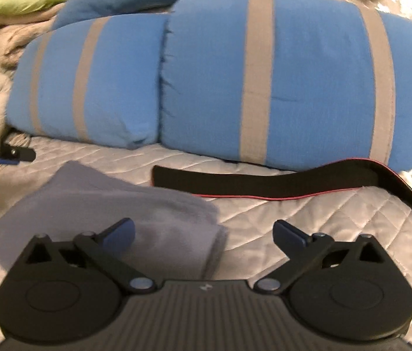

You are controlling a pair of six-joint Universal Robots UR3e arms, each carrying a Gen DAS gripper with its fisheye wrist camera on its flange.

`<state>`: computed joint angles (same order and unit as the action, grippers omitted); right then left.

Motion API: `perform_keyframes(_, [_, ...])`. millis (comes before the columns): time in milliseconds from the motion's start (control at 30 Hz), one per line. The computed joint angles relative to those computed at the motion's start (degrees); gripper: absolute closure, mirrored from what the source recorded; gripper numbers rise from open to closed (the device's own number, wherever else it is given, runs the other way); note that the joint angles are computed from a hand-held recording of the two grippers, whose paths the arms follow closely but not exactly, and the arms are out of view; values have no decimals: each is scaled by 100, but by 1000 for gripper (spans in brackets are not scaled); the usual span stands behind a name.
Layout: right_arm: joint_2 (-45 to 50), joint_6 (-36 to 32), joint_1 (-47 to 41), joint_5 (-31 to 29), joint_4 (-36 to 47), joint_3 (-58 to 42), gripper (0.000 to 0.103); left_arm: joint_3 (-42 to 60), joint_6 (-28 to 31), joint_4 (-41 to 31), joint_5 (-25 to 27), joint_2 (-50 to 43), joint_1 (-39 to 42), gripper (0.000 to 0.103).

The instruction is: Fold clothes

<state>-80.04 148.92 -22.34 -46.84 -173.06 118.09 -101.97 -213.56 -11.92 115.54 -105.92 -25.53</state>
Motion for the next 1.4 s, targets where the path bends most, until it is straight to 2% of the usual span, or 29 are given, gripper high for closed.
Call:
perform_keyframes(133, [-501,41,-22,61,-324,604,0,438,-441,-618,843,-103,-726,16])
perform_keyframes(333, [-1487,-163,-252,178,439,1274,0,1256,-1136,-1863,1770,-436,-1731,9])
perform_keyframes(433, [-2087,-410,-420,62,828,1698,0,1626,-1453,-2494,1993,-618,-2147,7])
perform_keyframes(500, [-2634,-693,-645,77,1385,1996,0,1800,-1799,-2847,2165,-742,-2420,7])
perform_keyframes(633, [-3753,-1619,-1060,113,2904,2464,0,1647,-2458,-2806,2419,-986,-2939,7])
perform_keyframes(667, [-3948,-1830,-1119,123,3166,2552,0,1691,-2604,-2970,2439,-1069,-3045,7])
perform_keyframes(733, [-4232,-2032,-1108,13,3355,2709,0,2197,-2964,-3957,2192,-1184,-3087,7])
perform_keyframes(767, [-4371,-2107,-1093,-46,3430,2786,0,2194,-2928,-3856,2190,-1210,-3140,7])
perform_keyframes(800, [-4465,-2041,-1024,-123,3373,2863,0,2073,-2777,-3535,2230,-1222,-3187,7])
perform_keyframes(900, [-4537,-1827,-756,-392,3130,2998,0,2242,-2823,-3681,2121,-1322,-3192,7])
perform_keyframes(967, [-4489,-1557,-610,-636,2738,3139,0,2288,-2699,-3598,1872,-1408,-3108,7])
perform_keyframes(1033, [-4354,-1210,-453,-937,2275,3260,0,2514,-2730,-4041,1750,-1513,-3090,7])
perform_keyframes(1133, [-4057,-869,-346,-1184,2237,3151,0,2959,-2848,-4904,1725,-1721,-3145,7])
perform_keyframes(1200, [-3993,-732,-300,-1233,2231,3098,0,2836,-2736,-4887,1645,-1741,-3167,5])
perform_keyframes(1267, [-3888,-535,-83,-1463,2041,3054,0,2571,-2804,-4565,1832,-1769,-3277,3])
perform_keyframes(1400, [-3697,-242,150,-1671,1755,3024,0,2478,-3010,-4428,2119,-1868,-3419,2])
